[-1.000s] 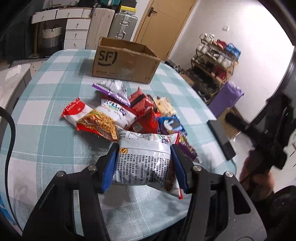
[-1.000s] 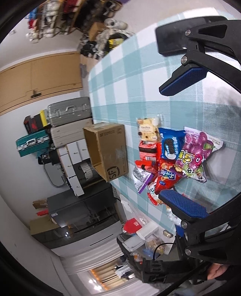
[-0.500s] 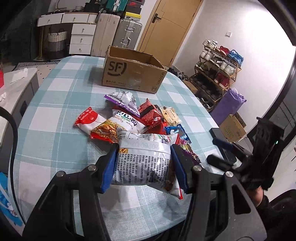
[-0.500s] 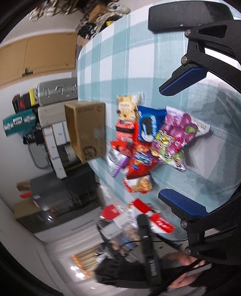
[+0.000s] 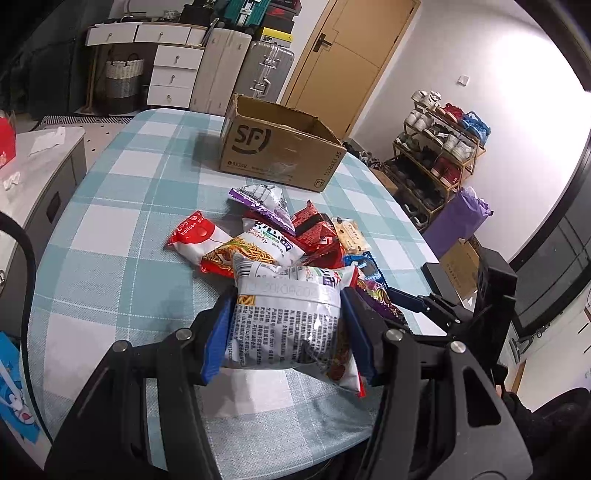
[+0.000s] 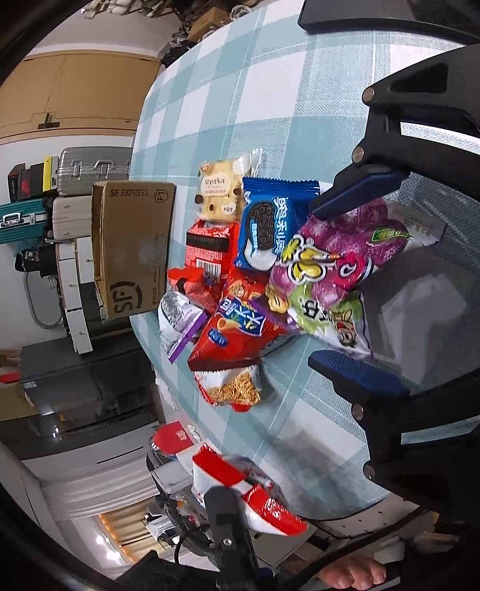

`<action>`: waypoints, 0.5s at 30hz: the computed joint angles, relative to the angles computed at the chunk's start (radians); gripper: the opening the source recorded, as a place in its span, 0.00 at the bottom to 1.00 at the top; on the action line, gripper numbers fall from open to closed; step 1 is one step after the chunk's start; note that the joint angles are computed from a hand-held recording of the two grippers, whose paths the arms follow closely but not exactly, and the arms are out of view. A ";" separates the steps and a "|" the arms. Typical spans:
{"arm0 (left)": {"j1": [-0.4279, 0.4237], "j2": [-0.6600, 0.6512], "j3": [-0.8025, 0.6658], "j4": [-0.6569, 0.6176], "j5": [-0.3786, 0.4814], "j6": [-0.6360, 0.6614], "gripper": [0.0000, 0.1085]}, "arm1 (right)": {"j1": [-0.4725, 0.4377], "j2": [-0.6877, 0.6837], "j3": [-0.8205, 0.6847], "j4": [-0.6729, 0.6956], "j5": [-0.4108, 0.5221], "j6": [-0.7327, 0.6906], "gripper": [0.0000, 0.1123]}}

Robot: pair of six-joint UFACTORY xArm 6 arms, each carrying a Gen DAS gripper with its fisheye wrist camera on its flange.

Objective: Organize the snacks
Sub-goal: 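Grasp the purple-green candy bag with the right gripper while the left holds its bag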

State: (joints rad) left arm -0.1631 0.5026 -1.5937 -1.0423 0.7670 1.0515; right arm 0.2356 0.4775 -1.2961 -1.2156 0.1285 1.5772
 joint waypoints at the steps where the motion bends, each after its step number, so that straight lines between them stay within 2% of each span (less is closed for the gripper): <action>1: 0.000 0.000 0.000 0.000 -0.001 0.000 0.49 | 0.000 0.001 -0.001 0.008 0.007 -0.012 0.56; 2: 0.000 0.001 -0.001 0.003 0.000 0.000 0.49 | -0.004 0.000 0.004 0.011 -0.005 -0.020 0.51; 4: 0.000 0.003 -0.001 0.004 0.002 0.001 0.49 | -0.010 -0.007 0.000 -0.095 -0.007 0.077 0.40; 5: -0.001 0.004 -0.002 0.006 0.003 0.002 0.49 | -0.009 -0.014 0.004 -0.128 0.004 0.105 0.37; 9: -0.008 0.005 -0.004 0.013 0.005 -0.002 0.49 | -0.031 -0.020 0.015 -0.161 -0.063 0.145 0.35; 12: -0.012 0.005 -0.003 0.014 0.003 -0.003 0.49 | -0.048 -0.030 0.007 -0.317 -0.116 0.318 0.34; 15: -0.013 0.005 -0.003 0.011 0.001 -0.006 0.49 | -0.042 -0.048 0.012 -0.387 -0.115 0.392 0.34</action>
State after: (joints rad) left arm -0.1759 0.5071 -1.5962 -1.0315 0.7678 1.0453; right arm 0.1931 0.4290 -1.2841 -1.6029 0.0132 1.9695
